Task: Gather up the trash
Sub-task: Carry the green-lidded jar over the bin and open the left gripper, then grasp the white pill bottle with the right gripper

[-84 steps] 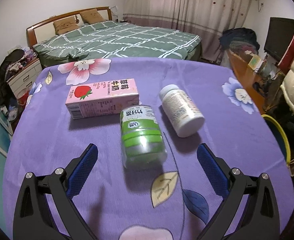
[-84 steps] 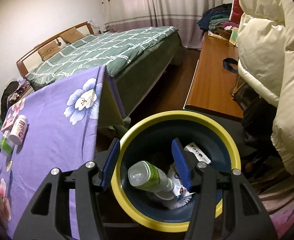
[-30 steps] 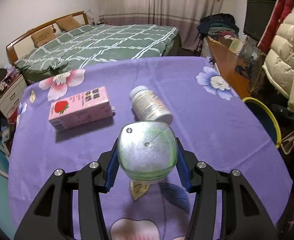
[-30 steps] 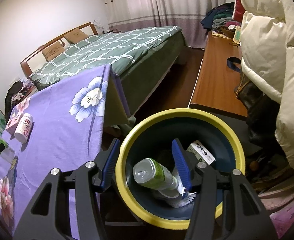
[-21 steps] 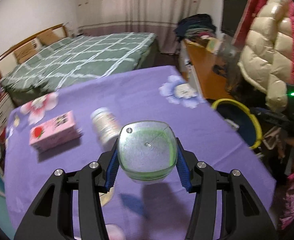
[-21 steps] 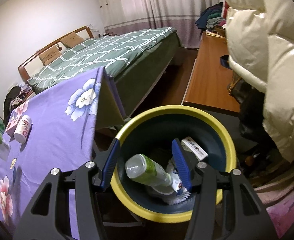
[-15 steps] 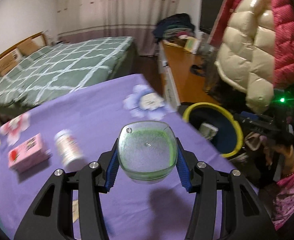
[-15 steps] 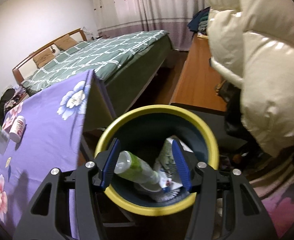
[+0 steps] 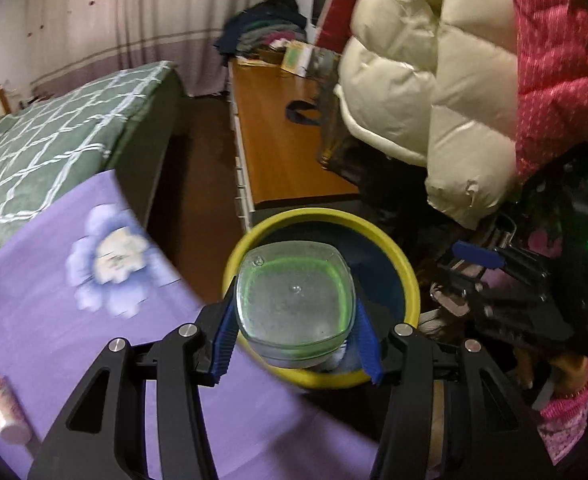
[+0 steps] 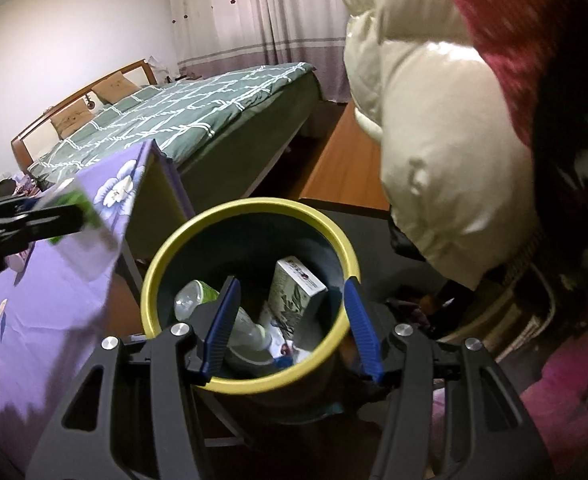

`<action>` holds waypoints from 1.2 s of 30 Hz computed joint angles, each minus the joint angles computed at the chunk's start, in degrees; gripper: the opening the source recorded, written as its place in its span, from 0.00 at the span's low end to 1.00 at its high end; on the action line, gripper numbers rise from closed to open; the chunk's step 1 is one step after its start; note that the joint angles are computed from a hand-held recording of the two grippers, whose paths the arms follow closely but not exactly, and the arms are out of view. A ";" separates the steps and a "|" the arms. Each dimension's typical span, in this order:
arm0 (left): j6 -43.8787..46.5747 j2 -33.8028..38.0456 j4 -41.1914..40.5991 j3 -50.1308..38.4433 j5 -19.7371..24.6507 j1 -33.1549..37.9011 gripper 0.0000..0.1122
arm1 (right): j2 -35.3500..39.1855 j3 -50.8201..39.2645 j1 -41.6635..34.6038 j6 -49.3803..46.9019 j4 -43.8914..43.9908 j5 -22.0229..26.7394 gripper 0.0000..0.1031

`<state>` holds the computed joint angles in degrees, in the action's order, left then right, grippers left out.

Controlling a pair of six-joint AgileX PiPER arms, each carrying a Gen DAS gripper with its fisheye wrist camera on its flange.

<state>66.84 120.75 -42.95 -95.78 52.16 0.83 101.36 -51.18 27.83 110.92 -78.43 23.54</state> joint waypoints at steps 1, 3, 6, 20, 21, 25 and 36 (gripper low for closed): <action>-1.07 0.90 0.59 -0.73 -0.33 -1.44 0.45 | -0.23 0.72 -0.18 0.88 -0.83 -0.21 0.50; -2.61 2.34 1.47 -1.76 -1.21 -3.62 0.45 | -0.77 1.97 -0.58 2.50 -2.35 -0.59 0.50; -5.33 4.52 3.58 -3.53 -2.77 -6.53 0.45 | -1.62 3.49 -1.12 4.47 -4.06 -0.79 0.50; 10.32 -9.33 -13.65 11.18 -5.09 7.54 0.88 | 2.22 -2.79 1.70 -2.50 2.08 -0.90 0.53; 11.83 -10.38 -14.59 12.23 -4.82 9.31 0.88 | 2.61 -3.62 2.10 -3.57 3.00 -0.75 0.53; 17.57 -13.82 -17.66 15.29 -4.27 19.26 0.88 | 4.33 -7.55 4.19 -8.70 6.97 0.21 0.53; 16.55 -7.58 -20.47 6.26 0.05 42.21 0.88 | 14.41 -27.77 11.23 -31.64 26.23 6.57 0.53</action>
